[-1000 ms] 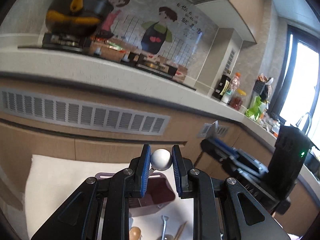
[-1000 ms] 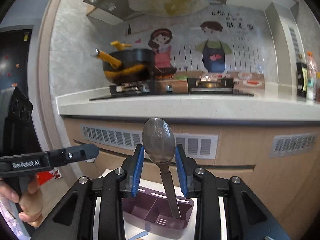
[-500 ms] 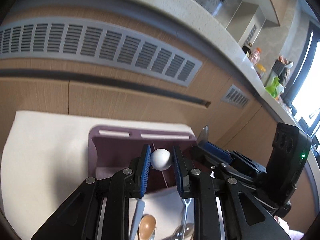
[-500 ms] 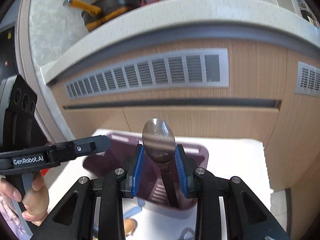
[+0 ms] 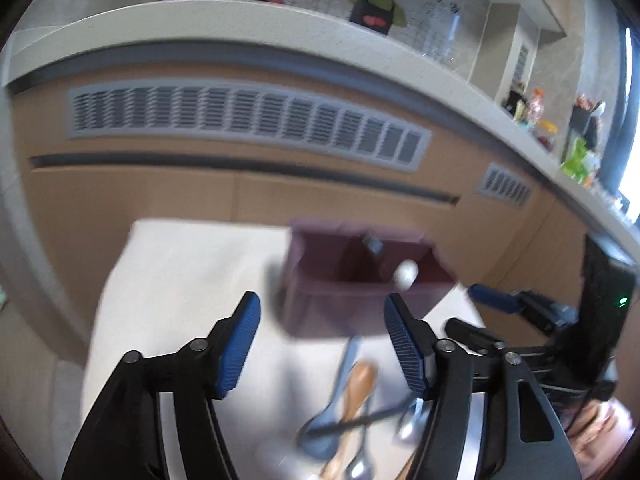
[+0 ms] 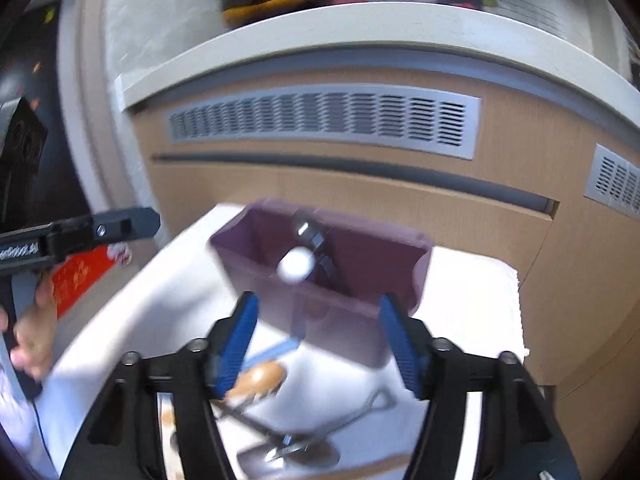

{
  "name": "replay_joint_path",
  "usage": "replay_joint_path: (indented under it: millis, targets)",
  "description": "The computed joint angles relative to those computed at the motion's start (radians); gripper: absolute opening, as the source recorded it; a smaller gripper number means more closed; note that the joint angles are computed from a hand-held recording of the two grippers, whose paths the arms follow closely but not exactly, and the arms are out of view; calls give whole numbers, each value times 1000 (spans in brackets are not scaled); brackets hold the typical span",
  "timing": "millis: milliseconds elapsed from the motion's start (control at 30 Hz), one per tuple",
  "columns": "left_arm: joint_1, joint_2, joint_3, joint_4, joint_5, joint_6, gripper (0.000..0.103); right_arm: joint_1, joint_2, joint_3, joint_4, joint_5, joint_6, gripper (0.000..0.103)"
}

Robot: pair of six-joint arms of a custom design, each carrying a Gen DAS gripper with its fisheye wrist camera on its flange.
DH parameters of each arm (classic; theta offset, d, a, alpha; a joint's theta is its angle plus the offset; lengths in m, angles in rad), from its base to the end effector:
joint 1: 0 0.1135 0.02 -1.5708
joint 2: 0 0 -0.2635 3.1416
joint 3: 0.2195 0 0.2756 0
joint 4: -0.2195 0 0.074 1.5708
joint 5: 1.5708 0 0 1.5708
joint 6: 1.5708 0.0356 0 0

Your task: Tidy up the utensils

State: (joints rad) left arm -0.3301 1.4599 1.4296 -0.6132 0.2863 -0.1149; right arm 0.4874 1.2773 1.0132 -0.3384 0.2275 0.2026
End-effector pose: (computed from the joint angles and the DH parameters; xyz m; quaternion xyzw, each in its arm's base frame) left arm 0.3260 -0.1223 0.3623 0.1585 0.8733 -0.2221 0.4036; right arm 0.2765 0.1374 0.2919 -0.0725 0.8779 0.0619 0.4692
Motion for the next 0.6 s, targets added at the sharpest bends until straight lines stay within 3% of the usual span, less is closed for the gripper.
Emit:
replay_joint_path:
  millis: [267, 433, 600]
  targets:
    - [72, -202, -322, -11, -55, 61, 71, 161, 55, -49, -94, 7, -85, 64]
    - [51, -200, -392, -17, -26, 110, 71, 195, 50, -102, -119, 43, -56, 64]
    - [14, -194, -410, 0, -37, 91, 71, 145, -16, -162, -119, 61, 70, 65]
